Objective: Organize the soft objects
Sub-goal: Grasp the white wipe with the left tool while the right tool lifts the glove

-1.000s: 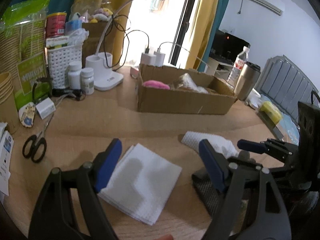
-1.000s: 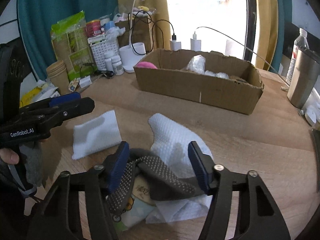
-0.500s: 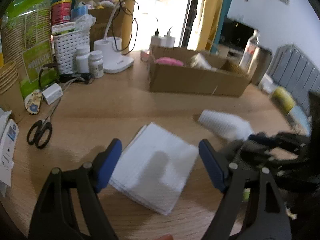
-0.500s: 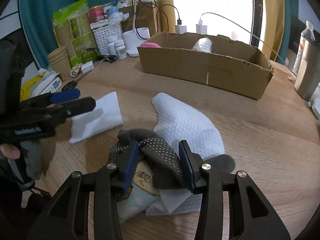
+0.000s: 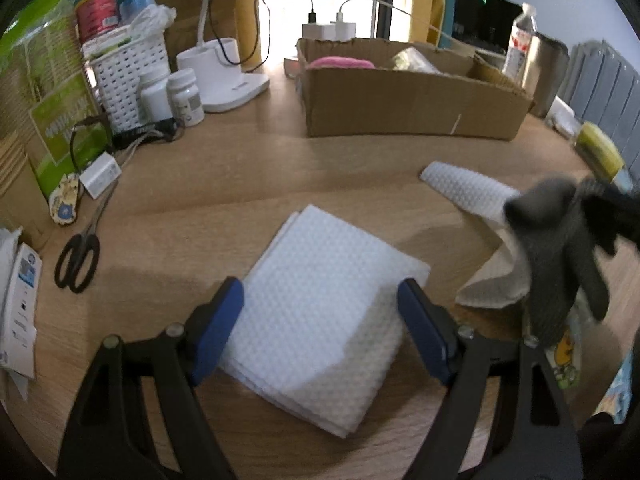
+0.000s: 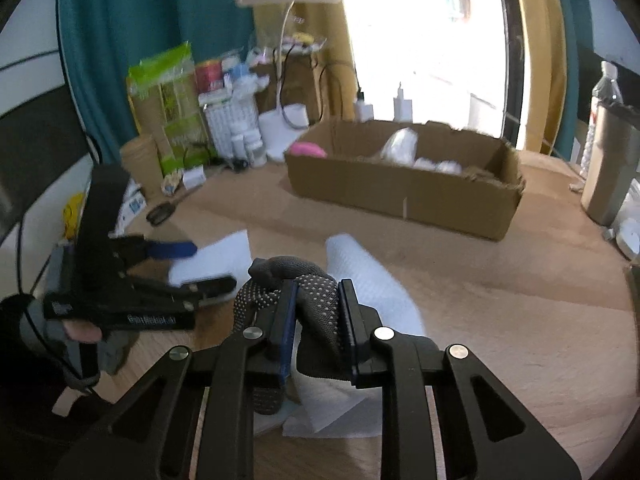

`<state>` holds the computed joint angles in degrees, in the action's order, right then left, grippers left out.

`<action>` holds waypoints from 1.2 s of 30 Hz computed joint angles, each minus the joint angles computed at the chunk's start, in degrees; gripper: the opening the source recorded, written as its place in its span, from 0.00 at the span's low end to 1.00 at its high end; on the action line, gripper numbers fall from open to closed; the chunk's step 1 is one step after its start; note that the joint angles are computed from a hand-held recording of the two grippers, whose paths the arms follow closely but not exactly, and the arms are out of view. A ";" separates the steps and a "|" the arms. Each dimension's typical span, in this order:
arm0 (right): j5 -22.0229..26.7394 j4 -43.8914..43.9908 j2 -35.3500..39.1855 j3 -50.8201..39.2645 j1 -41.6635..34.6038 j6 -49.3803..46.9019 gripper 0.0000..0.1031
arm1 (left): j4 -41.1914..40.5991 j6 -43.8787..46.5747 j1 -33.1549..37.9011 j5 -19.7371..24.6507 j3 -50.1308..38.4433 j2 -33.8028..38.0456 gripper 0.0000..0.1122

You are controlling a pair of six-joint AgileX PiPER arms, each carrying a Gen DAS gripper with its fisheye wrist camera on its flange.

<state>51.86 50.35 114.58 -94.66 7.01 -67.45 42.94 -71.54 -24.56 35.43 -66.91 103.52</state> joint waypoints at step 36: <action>-0.82 1.42 5.80 -14.90 -7.24 4.53 0.22 | 2.44 4.18 -1.94 -10.12 -5.75 -3.63 0.15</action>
<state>51.04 51.78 120.38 -109.55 -0.22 -62.92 45.37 -67.36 -26.50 25.32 -72.67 99.90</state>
